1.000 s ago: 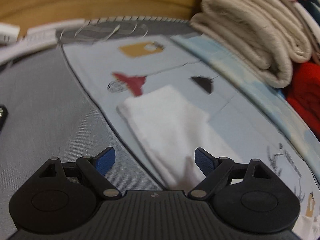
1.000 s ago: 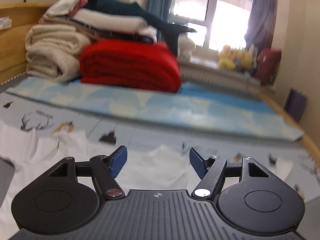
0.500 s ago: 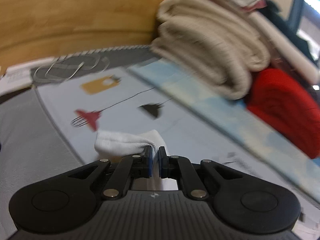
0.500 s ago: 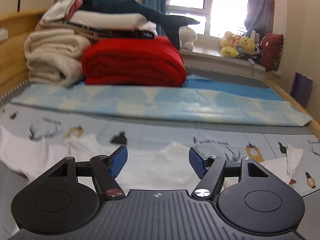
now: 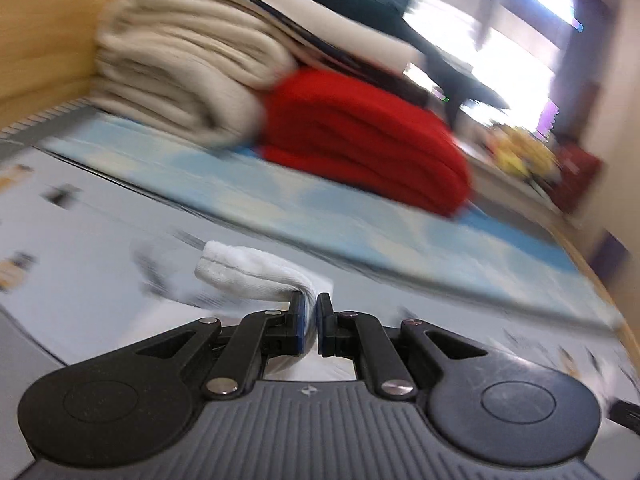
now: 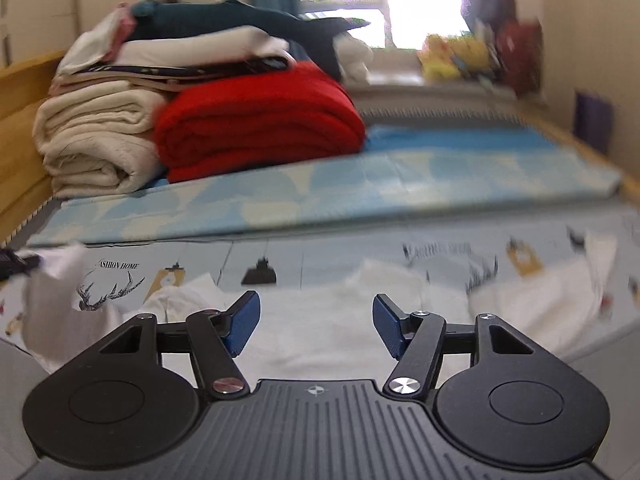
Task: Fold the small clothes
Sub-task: 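Grasp the sleeve cuff with the left gripper and lift it across the body, then open the left gripper to lay the sleeve on the shirt body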
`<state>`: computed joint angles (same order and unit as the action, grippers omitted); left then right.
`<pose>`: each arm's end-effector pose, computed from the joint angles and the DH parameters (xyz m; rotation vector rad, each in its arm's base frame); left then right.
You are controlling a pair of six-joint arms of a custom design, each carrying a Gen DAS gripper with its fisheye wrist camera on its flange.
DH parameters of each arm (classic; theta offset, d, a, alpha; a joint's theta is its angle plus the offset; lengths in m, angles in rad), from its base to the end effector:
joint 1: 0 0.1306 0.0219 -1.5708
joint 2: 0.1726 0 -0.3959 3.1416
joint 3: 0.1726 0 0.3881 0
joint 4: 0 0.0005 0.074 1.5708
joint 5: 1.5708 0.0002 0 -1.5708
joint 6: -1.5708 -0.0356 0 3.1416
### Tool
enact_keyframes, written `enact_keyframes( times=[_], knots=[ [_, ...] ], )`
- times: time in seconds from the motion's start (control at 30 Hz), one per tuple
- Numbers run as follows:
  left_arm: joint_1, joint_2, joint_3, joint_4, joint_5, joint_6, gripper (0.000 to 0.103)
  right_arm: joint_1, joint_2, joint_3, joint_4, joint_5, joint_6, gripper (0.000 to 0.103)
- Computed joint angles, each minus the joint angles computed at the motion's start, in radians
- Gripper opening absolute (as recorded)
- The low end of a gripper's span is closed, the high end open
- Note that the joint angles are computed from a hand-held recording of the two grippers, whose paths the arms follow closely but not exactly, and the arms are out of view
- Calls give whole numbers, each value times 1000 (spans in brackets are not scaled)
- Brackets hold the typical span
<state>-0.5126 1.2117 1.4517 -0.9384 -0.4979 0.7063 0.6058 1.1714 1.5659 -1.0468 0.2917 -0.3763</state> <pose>0.3619 -0.1847 0.5440 -0.4634 2.1239 -0.1260 0.3160 0.2058 0.5998 -0.0929 2.1985 0.2275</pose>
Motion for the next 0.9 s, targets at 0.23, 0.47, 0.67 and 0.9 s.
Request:
enact_keyframes(
  times=[0.23, 0.47, 0.67, 0.9],
  knots=[
    [-96, 175, 83, 48, 268, 53, 33, -67, -37, -54, -51, -16, -101, 63],
    [-96, 154, 169, -121, 138, 197, 42, -153, -34, -46, -42, -79, -129, 62],
    [-44, 96, 98, -156, 45, 229, 42, -146, -2, -56, 10, -179, -161, 47],
    [54, 163, 106, -228, 168, 174, 40, -72, 84, -45, 19, -260, -144, 49]
  ],
)
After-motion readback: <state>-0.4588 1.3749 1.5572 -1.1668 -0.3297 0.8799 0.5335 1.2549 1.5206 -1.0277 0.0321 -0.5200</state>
